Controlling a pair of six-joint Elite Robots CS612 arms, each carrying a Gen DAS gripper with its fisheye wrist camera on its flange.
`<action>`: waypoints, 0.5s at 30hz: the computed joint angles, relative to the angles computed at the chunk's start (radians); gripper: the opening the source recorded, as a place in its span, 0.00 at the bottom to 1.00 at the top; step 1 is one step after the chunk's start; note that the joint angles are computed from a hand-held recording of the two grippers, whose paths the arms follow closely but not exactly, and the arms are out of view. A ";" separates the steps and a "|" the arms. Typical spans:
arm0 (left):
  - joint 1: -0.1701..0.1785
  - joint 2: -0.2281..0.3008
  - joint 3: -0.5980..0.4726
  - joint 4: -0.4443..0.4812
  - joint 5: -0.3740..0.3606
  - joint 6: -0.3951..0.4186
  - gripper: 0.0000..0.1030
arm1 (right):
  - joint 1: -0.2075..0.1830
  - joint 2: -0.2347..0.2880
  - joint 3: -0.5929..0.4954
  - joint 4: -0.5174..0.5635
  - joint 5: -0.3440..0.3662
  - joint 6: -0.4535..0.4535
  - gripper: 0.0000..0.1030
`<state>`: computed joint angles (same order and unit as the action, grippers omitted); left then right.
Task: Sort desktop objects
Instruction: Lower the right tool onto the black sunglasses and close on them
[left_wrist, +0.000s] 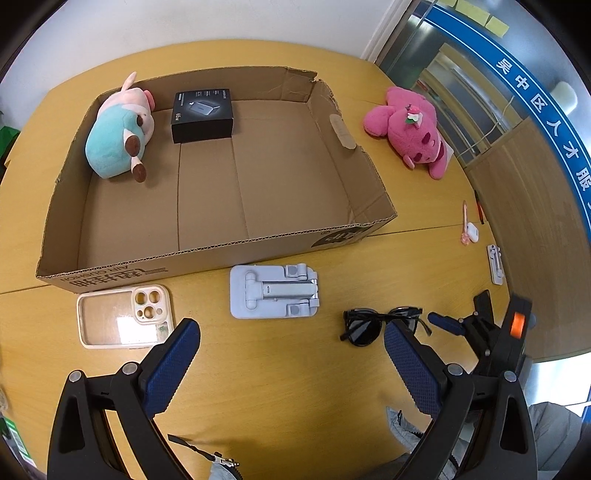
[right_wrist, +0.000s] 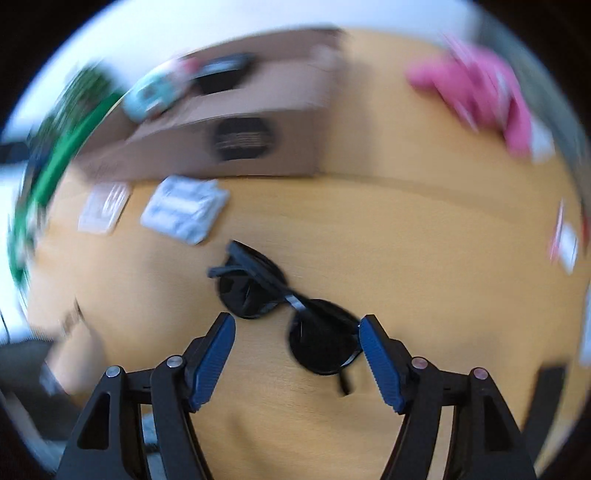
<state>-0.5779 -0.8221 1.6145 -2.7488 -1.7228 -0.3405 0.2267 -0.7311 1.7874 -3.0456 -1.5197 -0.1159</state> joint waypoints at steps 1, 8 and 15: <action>0.001 0.000 0.001 0.001 0.000 -0.001 0.98 | 0.015 0.004 0.005 -0.025 -0.029 -0.065 0.68; 0.003 -0.003 0.009 0.008 -0.001 0.002 0.98 | 0.044 0.039 -0.032 -0.025 -0.129 -0.252 0.68; 0.005 -0.004 0.015 0.002 0.001 -0.012 0.98 | -0.040 0.029 -0.112 0.195 0.120 -0.094 0.68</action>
